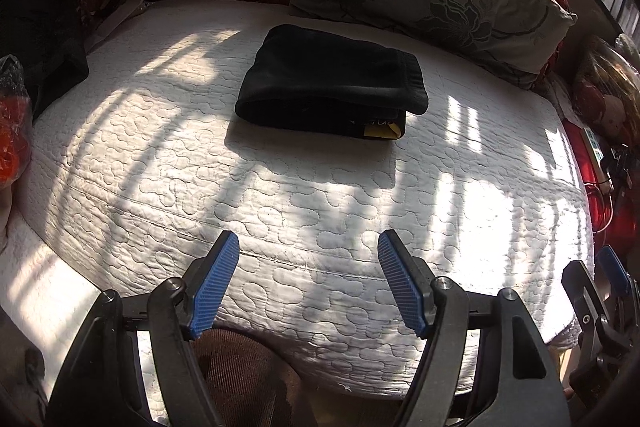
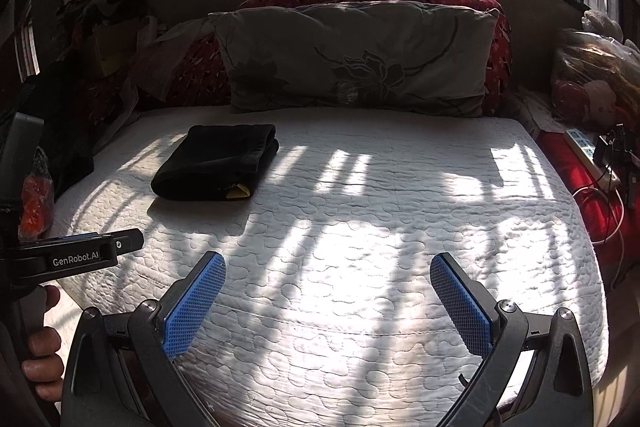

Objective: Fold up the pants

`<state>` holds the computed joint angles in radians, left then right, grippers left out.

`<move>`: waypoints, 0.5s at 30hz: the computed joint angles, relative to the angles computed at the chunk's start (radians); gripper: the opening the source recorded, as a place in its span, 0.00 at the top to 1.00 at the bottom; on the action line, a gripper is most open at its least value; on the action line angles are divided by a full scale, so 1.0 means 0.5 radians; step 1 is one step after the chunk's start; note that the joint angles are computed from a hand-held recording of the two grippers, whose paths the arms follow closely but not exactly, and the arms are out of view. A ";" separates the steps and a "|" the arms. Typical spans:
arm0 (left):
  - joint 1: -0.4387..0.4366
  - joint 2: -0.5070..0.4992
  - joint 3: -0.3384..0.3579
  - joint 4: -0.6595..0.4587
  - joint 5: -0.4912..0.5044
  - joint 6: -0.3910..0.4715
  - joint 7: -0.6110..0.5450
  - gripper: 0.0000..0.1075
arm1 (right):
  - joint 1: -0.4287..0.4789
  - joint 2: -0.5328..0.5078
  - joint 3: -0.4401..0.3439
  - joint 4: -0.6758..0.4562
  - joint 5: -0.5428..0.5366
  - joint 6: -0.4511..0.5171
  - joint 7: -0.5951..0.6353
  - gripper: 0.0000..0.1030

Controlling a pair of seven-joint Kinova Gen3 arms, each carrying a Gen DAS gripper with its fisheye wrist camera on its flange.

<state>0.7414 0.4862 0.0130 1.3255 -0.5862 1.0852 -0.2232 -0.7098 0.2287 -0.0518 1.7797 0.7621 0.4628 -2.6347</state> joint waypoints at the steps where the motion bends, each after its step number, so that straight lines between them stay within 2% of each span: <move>1: 0.040 0.008 -0.026 -0.006 -0.039 0.033 0.058 0.33 | 0.001 0.001 -0.002 0.000 -0.004 0.003 0.003 0.00; 5: 0.056 -0.061 -0.028 0.098 -0.104 -0.072 0.204 0.33 | -0.002 0.004 -0.003 -0.002 -0.002 0.008 0.007 0.00; 15: 0.018 -0.012 0.024 0.000 -0.086 -0.006 0.029 0.33 | 0.033 0.022 -0.018 -0.023 -0.104 0.022 0.091 0.00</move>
<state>0.7503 0.4800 0.0252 1.3253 -0.6293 1.0820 -0.2086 -0.6933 0.2396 -0.0606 1.7682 0.7101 0.4737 -2.5893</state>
